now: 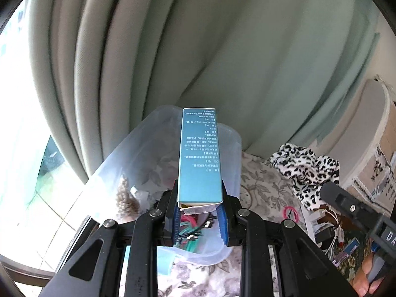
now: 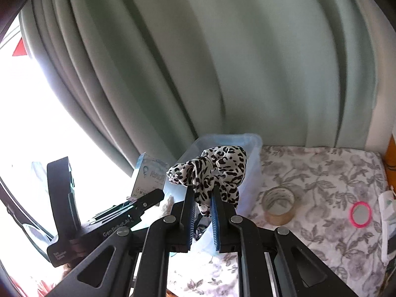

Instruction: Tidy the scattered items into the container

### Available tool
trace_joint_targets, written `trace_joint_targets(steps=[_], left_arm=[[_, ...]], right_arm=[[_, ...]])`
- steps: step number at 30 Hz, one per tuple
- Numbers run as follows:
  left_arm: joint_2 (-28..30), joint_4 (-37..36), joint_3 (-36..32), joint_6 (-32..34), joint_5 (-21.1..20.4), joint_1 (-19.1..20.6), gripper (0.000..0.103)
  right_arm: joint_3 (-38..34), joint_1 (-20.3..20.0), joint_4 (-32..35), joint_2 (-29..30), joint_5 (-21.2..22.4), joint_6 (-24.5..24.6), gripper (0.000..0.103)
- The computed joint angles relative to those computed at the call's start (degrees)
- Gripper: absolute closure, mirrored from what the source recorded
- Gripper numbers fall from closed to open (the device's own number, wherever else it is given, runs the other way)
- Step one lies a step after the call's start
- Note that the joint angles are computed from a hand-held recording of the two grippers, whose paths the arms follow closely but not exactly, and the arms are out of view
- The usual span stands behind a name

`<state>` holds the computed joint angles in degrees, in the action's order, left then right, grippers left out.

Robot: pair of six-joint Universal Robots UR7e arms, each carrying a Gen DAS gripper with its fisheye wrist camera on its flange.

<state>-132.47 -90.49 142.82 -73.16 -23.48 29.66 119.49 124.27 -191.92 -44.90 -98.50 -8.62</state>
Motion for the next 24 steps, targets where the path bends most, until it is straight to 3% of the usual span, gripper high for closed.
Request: trace_joint_targets(steps=[15,24], left_arm=[[-3.99,-8.61,1.95,7.91,-1.51,6.71,0.077],[-1.91,-19.94,3.59,15.67,-3.95,12.34,0.077]], right_arm=[[-5.50,1.05,5.35,6.34,-0.64,-0.11,0.090],[-8.44,0.01,8.04,10.26,-0.34,-0.53,0.090]])
